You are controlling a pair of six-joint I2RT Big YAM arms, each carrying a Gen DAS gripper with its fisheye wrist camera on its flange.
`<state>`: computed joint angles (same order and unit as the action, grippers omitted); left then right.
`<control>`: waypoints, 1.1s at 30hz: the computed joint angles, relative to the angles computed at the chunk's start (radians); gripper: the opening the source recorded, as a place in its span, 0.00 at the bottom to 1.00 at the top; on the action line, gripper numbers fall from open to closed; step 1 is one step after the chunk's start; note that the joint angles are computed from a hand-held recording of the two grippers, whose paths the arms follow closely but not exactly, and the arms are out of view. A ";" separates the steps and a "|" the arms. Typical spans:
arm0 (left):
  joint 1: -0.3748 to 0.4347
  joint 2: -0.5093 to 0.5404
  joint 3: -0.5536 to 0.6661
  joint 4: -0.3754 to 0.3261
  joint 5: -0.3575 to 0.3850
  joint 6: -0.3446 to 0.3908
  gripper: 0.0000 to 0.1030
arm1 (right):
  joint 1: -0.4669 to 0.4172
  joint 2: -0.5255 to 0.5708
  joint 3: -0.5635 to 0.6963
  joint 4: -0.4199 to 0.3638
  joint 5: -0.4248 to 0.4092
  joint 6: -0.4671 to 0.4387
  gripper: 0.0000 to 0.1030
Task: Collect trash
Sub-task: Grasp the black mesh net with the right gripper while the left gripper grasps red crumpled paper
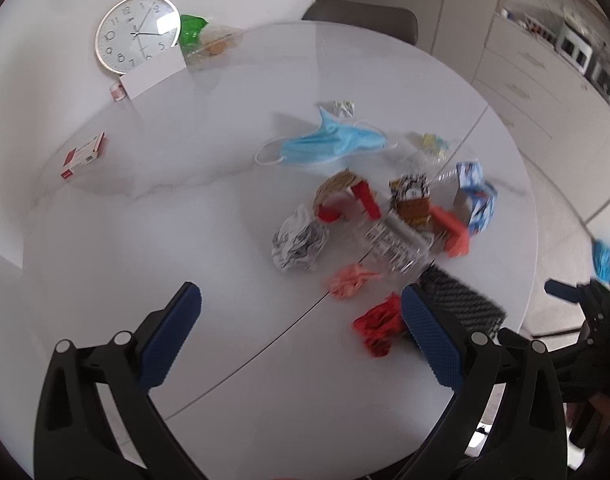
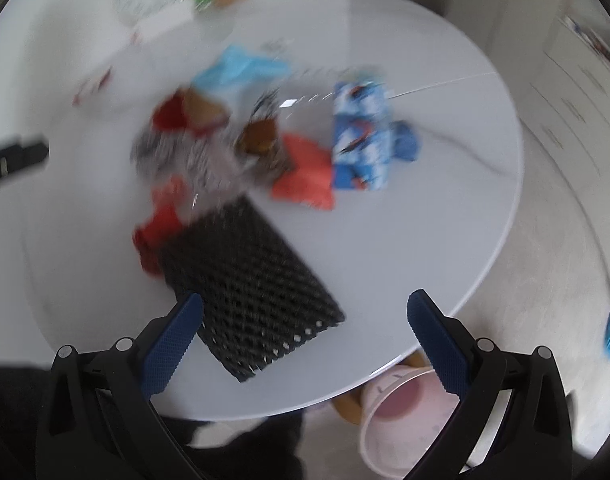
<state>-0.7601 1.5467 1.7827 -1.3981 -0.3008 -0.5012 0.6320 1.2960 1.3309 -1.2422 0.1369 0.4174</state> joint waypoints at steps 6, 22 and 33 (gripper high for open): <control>0.009 -0.014 -0.054 0.030 0.052 0.116 0.93 | 0.074 0.035 -0.014 0.072 -0.012 -0.102 0.97; 0.029 0.015 -0.141 0.152 0.238 0.417 0.93 | 0.052 0.040 -0.017 0.043 -0.119 0.047 0.19; -0.019 0.093 -0.146 0.168 0.289 0.568 0.70 | -0.006 -0.163 -0.102 0.116 -0.122 0.316 0.18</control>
